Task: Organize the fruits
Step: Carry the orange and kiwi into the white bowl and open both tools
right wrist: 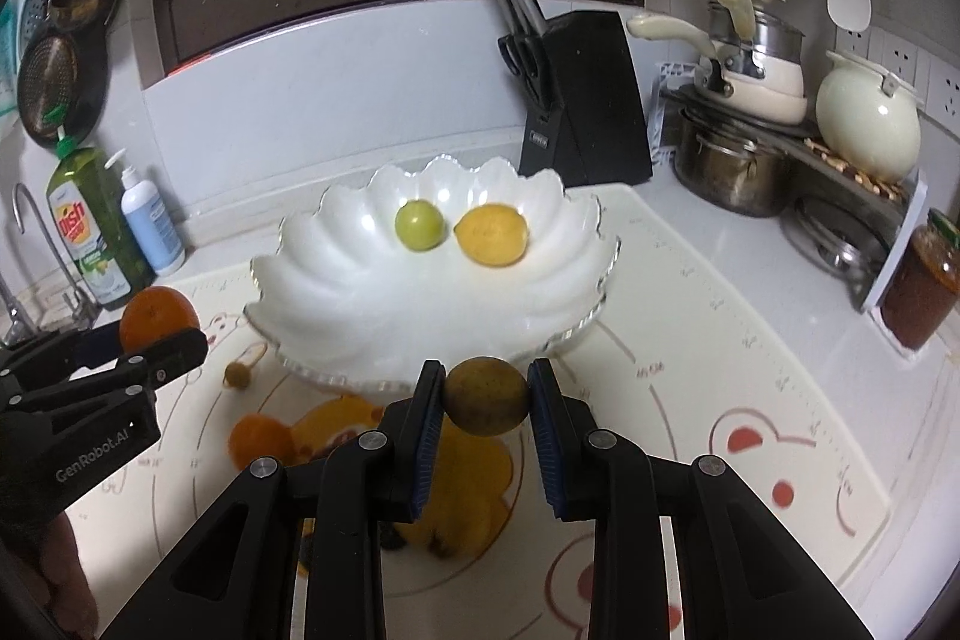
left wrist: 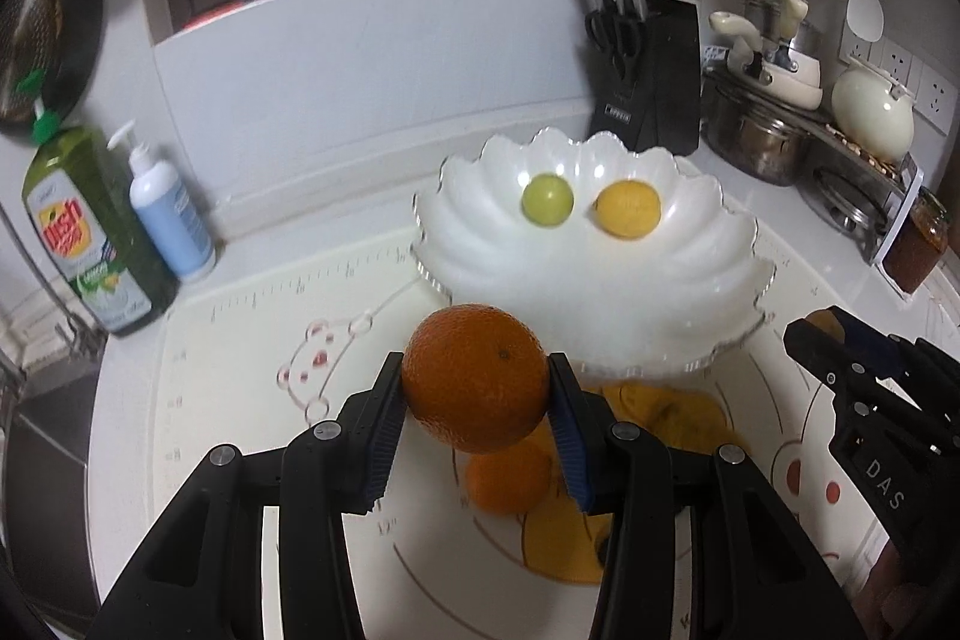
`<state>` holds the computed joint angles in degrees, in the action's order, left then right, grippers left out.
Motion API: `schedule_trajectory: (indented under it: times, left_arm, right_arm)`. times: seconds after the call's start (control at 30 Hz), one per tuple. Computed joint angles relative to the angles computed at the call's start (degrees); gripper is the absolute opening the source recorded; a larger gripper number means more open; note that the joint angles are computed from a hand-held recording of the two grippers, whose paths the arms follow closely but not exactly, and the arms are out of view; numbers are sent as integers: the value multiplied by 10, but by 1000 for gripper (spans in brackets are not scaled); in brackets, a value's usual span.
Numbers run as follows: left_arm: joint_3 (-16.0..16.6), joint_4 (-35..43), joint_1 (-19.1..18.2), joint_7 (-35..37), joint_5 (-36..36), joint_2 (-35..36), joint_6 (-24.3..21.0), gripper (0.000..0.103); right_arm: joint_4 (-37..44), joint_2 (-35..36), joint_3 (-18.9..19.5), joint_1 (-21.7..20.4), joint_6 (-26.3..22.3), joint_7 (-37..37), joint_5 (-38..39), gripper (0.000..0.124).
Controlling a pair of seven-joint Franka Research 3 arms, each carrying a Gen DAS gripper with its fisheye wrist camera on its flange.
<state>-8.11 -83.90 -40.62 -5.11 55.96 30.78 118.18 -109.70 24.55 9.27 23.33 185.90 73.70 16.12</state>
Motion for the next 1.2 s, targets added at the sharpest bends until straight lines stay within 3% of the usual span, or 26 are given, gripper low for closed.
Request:
schedule_trajectory:
  times: [0.43,0.7,1.03,1.1,1.2]
  left_arm:
    - [22,47,22,45,-2,32,53,45]
    - [32,68,38,80,-23,59,104,45]
    - [40,91,38,113,-76,84,105,47]
    - [46,88,31,102,-71,82,98,64]
    - [51,86,20,89,-56,77,76,73]
  right_arm:
    - [127,68,-53,34,-66,12,-22,29]
    - [187,106,-46,25,-116,10,-35,29]
    - [221,131,-48,25,-148,13,-40,32]
    - [220,130,-50,27,-145,18,-40,45]
    - [207,125,-59,34,-124,32,-42,64]
